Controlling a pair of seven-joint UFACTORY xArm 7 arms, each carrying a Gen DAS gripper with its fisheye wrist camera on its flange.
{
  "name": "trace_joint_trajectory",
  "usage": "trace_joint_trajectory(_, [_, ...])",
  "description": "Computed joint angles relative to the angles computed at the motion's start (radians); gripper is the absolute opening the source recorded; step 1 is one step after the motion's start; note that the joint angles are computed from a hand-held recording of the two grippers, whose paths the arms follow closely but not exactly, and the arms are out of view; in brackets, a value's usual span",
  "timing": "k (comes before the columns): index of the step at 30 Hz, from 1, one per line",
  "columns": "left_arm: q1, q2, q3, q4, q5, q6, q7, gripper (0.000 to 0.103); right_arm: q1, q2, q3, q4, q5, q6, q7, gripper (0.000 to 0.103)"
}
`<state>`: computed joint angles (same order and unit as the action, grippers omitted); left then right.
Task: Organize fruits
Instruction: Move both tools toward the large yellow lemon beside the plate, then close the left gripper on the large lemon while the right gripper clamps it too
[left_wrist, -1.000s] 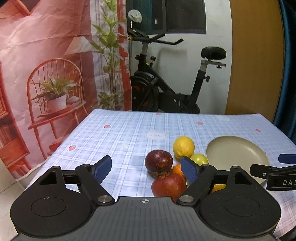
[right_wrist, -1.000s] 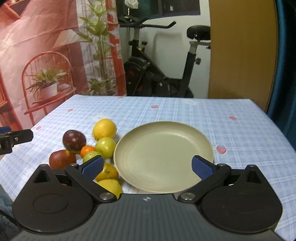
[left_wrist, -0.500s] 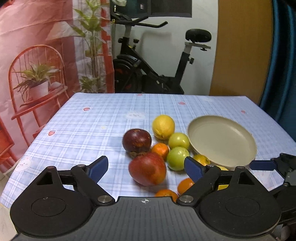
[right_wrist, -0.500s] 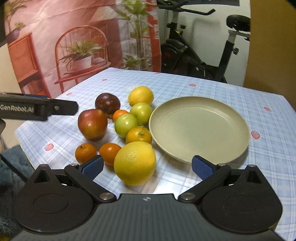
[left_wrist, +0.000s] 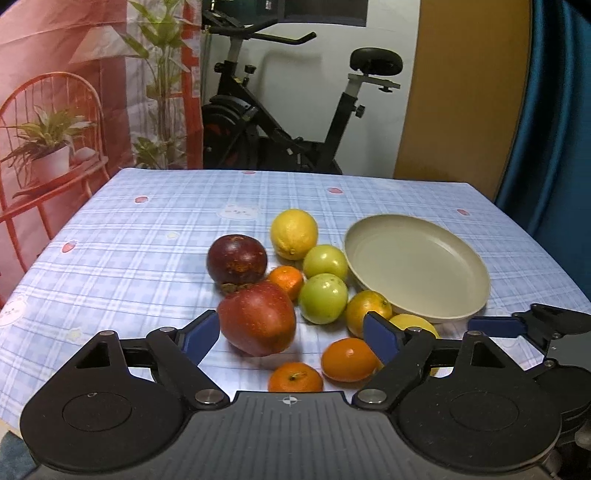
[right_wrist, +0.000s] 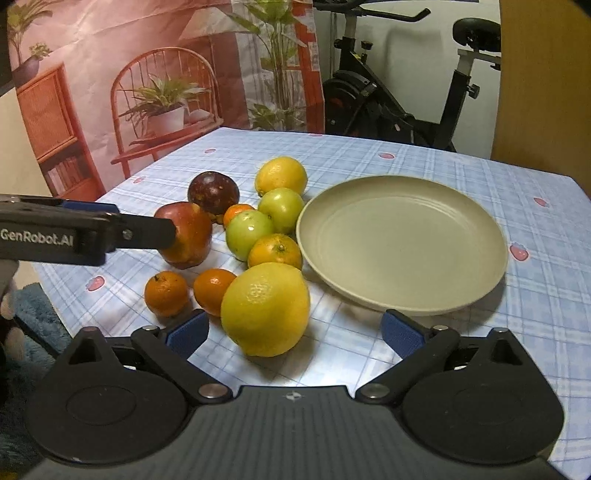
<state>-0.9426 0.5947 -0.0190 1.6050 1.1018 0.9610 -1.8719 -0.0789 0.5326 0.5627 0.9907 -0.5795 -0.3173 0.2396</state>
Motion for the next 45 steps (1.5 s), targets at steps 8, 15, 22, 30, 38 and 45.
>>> trace_joint_trajectory(8, [0.05, 0.015, -0.007, 0.012, -0.047, -0.164, 0.082, 0.084, -0.041, 0.063, 0.041, 0.028, -0.076, -0.021, 0.001, 0.084])
trace_joint_trajectory(15, [0.078, 0.088, 0.017, 0.09, -0.082, -0.338, 0.181, 0.081, -0.09, 0.121, 0.085, 0.053, -0.139, -0.026, 0.01, 0.075])
trace_joint_trajectory(22, [0.074, 0.141, 0.083, 0.112, -0.161, -0.529, 0.201, 0.056, -0.139, 0.159, 0.13, 0.057, -0.186, -0.033, 0.009, 0.064])
trace_joint_trajectory(30, [0.054, 0.157, 0.131, 0.115, -0.291, -0.545, 0.281, 0.057, -0.214, 0.23, 0.21, 0.083, -0.231, 0.004, 0.022, 0.06])
trace_joint_trajectory(38, [0.04, 0.202, 0.144, 0.171, -0.372, -0.535, 0.397, 0.058, -0.266, 0.268, 0.275, 0.077, -0.166, 0.034, -0.041, 0.06])
trace_joint_trajectory(45, [0.003, 0.199, 0.182, 0.175, -0.365, -0.529, 0.406, 0.058, -0.284, 0.249, 0.292, 0.046, -0.105, 0.014, -0.076, 0.06])
